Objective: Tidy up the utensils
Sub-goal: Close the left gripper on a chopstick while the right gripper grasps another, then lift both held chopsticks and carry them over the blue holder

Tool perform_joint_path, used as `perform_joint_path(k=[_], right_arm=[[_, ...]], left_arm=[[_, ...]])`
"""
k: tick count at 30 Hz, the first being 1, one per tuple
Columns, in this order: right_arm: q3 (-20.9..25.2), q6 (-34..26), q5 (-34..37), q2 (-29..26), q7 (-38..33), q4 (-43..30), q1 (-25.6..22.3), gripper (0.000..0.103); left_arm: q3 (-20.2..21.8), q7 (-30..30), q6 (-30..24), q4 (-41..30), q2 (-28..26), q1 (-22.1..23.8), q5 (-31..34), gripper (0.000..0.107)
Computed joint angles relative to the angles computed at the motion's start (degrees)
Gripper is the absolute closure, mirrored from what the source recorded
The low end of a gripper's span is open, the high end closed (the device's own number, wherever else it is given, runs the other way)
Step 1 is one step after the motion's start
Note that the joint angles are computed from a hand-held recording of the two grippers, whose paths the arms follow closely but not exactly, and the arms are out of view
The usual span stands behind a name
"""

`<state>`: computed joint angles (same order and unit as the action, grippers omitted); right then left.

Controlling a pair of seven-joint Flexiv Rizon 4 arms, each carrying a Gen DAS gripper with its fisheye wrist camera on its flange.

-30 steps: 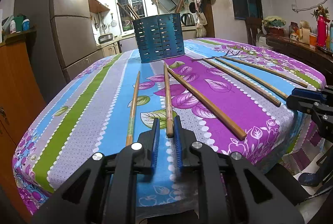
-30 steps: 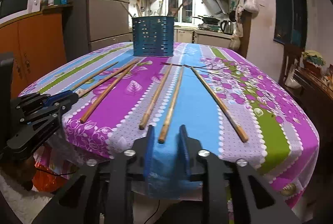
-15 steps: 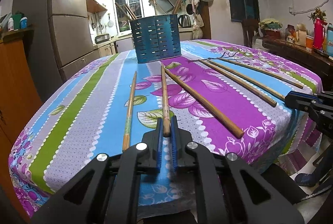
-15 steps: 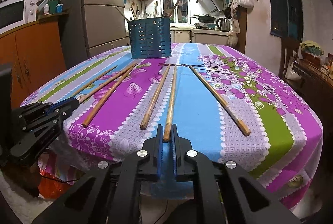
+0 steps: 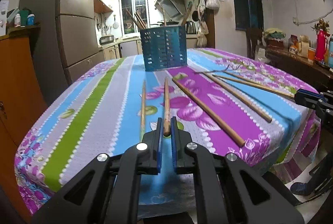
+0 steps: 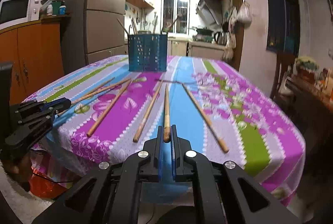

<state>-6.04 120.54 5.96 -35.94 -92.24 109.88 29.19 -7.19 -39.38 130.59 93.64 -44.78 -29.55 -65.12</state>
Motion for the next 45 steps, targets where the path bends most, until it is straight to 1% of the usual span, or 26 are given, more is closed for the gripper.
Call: perform_joint_path(k=[5,9,15,19,25,29,32,35,37,39,42,44,45], right_arm=[[-0.4,1.2,-0.4,2.1,-2.5,0.8,0.2,0.096],[0.8,2.1,-1.4,3.8,-3.8,0.8,-1.1,0.096],[4.3,3.0,-5.4,5.1,-3.2,-0.7,-5.4,0.096],[7.4,1.6,-10.7,5.2,-0.2,-2.8,-9.7,0.096],[10.7,-1.3,-18.6,4.3,5.8,-6.8,-15.0,0.096],[11.9,-2.7,-23.0,3.4,9.3,-9.9,-17.5,0.096],[12.2,-3.3,-25.4,2.7,11.0,-11.8,-18.2,0.096],[16.2,-5.7,-31.7,1.3,14.7,-14.8,-22.4,0.096],[18.3,-7.1,-35.1,0.5,16.7,-16.5,-24.5,0.096],[22.9,-10.0,-40.3,-0.9,19.4,-18.8,-28.6,0.096],[29.6,-14.5,-45.1,-3.0,21.2,-21.7,-33.5,0.096],[35.2,-18.0,-46.4,-4.6,20.4,-23.6,-36.8,0.096],[36.9,-19.3,-46.2,-5.0,19.6,-24.1,-37.7,0.096]], left_arm=[[0.3,-1.8,0.7,2.0,1.9,0.2,2.6,0.101],[0.8,-2.6,1.7,2.8,3.3,0.1,4.7,0.101],[1.0,-6.7,2.2,3.4,5.6,1.4,8.9,0.101],[1.8,-6.5,2.3,2.2,5.8,0.9,9.3,0.101],[2.0,-5.5,1.4,0.1,6.1,1.1,9.9,0.101],[2.4,-4.2,-0.7,-1.8,6.2,1.2,9.0,0.101],[2.7,-2.6,-2.1,-3.8,6.1,1.2,7.7,0.101],[3.3,-0.1,-4.7,-6.2,6.2,1.0,5.0,0.101],[4.1,3.2,-6.6,-8.8,6.0,0.3,1.5,0.101],[4.3,5.3,-7.7,-10.6,6.0,0.2,-0.5,0.101],[4.3,8.2,-9.5,-12.6,6.1,0.4,-3.5,0.101],[4.6,12.6,-11.3,-15.1,6.0,-0.3,-8.5,0.101],[4.4,16.4,-12.0,-17.0,5.7,-0.6,-12.6,0.101]])
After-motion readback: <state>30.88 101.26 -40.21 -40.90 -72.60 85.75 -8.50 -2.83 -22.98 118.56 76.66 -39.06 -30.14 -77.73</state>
